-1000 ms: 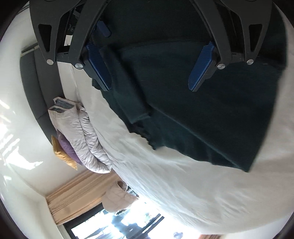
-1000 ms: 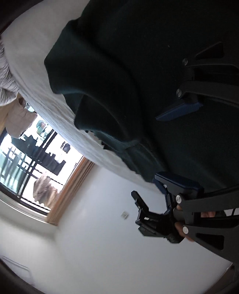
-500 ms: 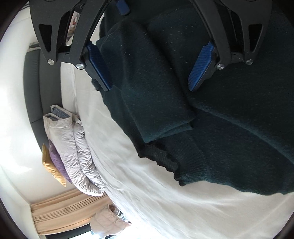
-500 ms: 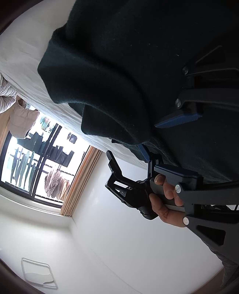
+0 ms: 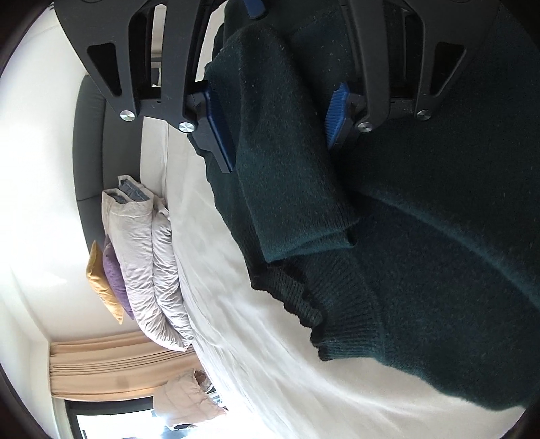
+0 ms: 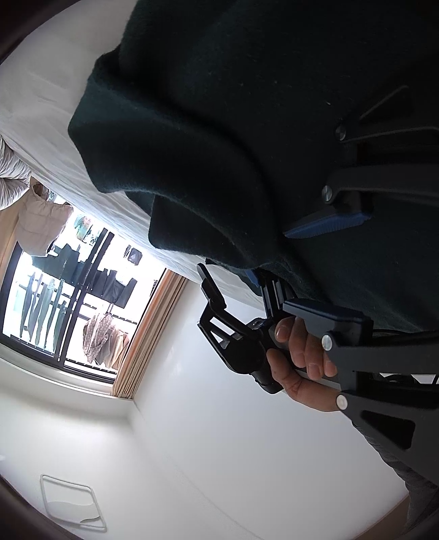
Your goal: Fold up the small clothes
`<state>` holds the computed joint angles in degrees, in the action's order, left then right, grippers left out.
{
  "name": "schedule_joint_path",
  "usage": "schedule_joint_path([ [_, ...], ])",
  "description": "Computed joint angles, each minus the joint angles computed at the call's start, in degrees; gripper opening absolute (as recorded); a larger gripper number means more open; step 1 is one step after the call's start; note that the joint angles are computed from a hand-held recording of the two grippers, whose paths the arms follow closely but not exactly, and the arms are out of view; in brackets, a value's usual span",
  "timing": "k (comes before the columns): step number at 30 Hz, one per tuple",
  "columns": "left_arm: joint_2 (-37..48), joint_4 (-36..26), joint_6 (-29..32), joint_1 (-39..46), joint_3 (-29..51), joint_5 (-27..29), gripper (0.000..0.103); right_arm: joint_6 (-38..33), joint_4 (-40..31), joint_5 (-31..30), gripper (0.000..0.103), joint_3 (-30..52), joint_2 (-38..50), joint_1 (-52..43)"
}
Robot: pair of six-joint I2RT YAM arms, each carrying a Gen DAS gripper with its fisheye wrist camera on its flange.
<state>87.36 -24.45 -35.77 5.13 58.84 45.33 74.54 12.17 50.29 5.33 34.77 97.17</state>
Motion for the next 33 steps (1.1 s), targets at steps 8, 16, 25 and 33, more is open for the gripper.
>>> schedule_joint_path([
  [8,-9.9,3.6,0.6,-2.5,-0.7,-5.6,0.009,1.3,-0.6,2.4,0.038,-1.2,-1.0,2.3],
  [16,-35.3,7.3,7.9,-13.1,-6.5,-21.0,0.009,1.7,-0.9,2.7,0.037,-1.1,-0.8,2.6],
  [25,-49.5,6.9,2.5,-3.1,-24.1,-21.4,0.009,2.4,-1.0,3.0,0.036,-1.6,-0.9,2.7],
  [33,-47.6,14.7,-3.1,15.2,-39.5,-4.7,0.009,4.4,-0.7,5.5,0.044,-3.0,-3.4,5.8],
])
